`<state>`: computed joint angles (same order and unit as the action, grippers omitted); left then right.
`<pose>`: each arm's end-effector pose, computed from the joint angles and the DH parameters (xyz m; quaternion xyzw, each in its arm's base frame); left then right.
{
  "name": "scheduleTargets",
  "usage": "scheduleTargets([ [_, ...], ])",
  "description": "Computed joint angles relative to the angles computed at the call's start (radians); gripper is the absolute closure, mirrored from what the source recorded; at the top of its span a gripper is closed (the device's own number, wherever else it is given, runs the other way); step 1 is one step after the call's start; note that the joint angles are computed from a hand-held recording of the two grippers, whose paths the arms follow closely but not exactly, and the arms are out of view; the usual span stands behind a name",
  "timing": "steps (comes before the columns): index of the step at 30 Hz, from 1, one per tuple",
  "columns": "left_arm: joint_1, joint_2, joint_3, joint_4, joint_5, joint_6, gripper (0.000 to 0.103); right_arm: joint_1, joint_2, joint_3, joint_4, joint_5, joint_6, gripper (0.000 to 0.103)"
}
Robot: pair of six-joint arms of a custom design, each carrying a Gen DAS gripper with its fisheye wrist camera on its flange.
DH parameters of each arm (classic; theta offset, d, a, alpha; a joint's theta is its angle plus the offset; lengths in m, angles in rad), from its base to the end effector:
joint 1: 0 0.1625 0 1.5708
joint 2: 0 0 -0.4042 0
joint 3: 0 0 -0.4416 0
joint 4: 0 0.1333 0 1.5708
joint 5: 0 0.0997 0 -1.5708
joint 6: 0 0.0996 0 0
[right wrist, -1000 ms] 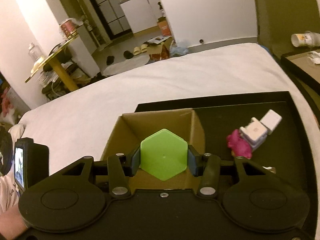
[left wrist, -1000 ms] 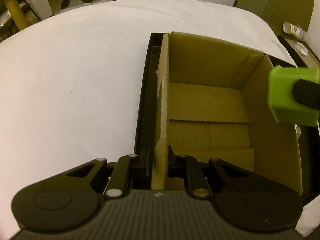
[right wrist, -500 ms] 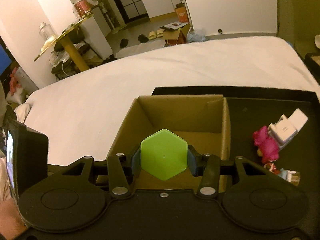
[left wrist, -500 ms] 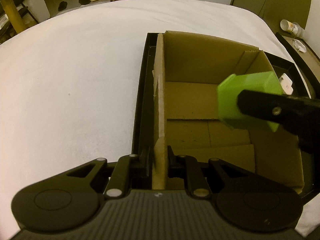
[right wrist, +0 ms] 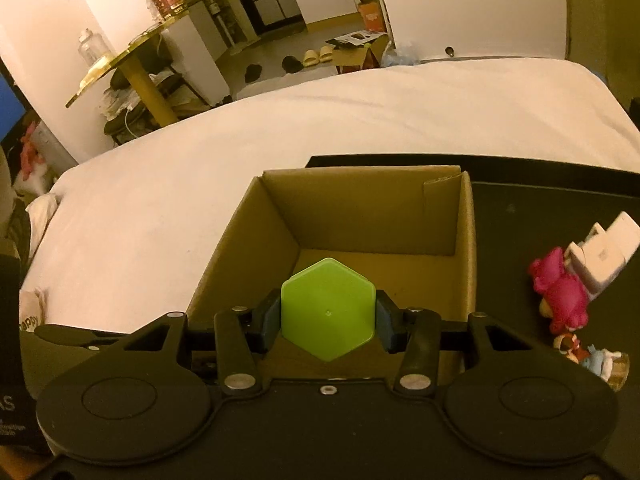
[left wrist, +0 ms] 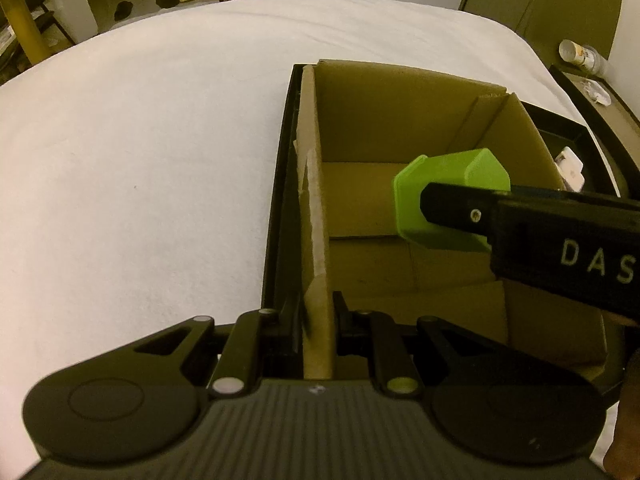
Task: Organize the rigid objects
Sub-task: 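Carry the green block over the cardboard box with the right gripper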
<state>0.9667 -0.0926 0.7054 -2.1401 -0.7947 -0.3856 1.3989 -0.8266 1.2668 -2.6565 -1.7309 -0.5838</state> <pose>-0.3215 -0.8233 -0.1295 0.1091 0.9190 -0.1619 0.3425 -0.0232 -0.8202 0.2531 0.1685 -0.9305 0.2659 0.1871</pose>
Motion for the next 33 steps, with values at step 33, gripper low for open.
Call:
scheduleTargets([
  [33,0.0,0.001,-0.004,0.003,-0.003,0.0,0.089,0.009,-0.074,0.007,0.052,-0.014,-0.126,0.042],
])
